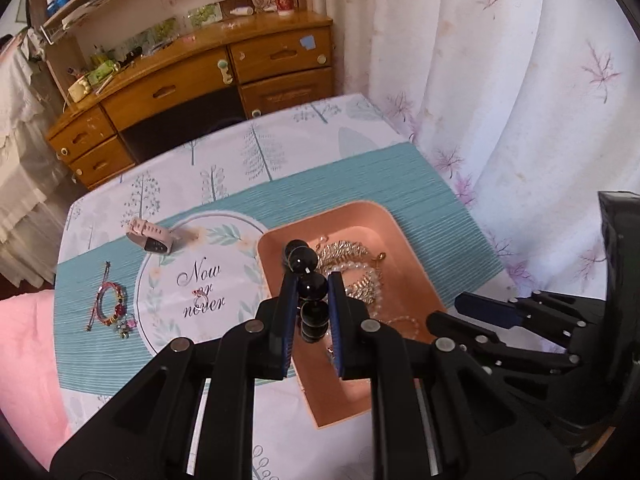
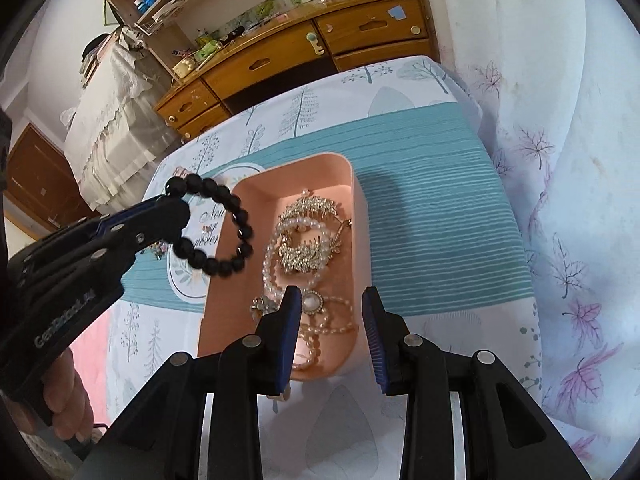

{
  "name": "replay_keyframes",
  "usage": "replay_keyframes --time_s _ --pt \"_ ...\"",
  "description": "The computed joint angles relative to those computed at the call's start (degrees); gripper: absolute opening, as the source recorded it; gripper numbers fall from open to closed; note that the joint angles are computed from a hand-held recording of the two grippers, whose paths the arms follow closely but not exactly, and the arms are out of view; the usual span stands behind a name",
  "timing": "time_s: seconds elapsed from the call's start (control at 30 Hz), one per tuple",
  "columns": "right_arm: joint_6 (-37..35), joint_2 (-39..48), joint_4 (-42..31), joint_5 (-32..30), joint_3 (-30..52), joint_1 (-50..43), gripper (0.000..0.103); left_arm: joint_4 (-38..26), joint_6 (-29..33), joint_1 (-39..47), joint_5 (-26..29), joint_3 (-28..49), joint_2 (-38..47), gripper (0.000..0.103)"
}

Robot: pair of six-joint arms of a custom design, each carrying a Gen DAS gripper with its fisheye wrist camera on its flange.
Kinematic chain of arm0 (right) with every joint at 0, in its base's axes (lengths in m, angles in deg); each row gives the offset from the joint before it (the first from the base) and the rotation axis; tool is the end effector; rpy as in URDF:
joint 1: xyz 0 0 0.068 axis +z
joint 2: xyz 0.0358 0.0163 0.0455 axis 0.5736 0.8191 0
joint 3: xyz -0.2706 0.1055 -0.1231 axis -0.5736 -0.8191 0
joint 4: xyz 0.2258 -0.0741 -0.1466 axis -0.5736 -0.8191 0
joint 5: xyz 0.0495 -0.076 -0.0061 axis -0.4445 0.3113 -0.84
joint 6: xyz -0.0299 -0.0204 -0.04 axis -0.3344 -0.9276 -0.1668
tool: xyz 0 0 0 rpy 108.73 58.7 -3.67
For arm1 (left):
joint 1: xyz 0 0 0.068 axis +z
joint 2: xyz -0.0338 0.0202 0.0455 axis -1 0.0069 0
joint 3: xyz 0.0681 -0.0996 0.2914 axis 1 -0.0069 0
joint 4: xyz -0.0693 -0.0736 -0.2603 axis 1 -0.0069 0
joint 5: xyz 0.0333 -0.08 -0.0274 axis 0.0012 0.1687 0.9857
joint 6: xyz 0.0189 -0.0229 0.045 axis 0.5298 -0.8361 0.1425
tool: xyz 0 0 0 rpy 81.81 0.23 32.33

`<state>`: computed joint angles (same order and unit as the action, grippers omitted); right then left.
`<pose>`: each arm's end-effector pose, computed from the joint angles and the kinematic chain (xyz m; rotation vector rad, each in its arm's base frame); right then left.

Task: Organize jewelry
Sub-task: 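Lower the pendant and black bracelet into the pink box and open both tools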

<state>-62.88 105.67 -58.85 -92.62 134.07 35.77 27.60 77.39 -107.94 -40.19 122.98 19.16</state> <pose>0.2955 0.0165 0.3018 -0.1622 2.6343 0.4740 0.3336 -0.1054 0.3186 0.1909 2.5664 0.0071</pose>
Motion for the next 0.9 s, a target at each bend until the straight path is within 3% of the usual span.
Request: replay_keyframes --time_s 0.23,0.43,0.9 --pt "0.0 -0.7 0.5 -0.1 -1.3 0.1 0.032 -2.4 -1.9 1.8 8.1 0.5 2.9 0.013" --pt "0.1 -1.3 0.7 0.3 -1.9 0.3 0.032 -1.3 -2.5 3.3 10.0 -1.3 0.4 0.024" --pt "0.6 -3.2 0.0 3.8 -1.4 5.4 0.032 -1.2 -1.3 8.2 12.0 -7.8 -6.1 0.025"
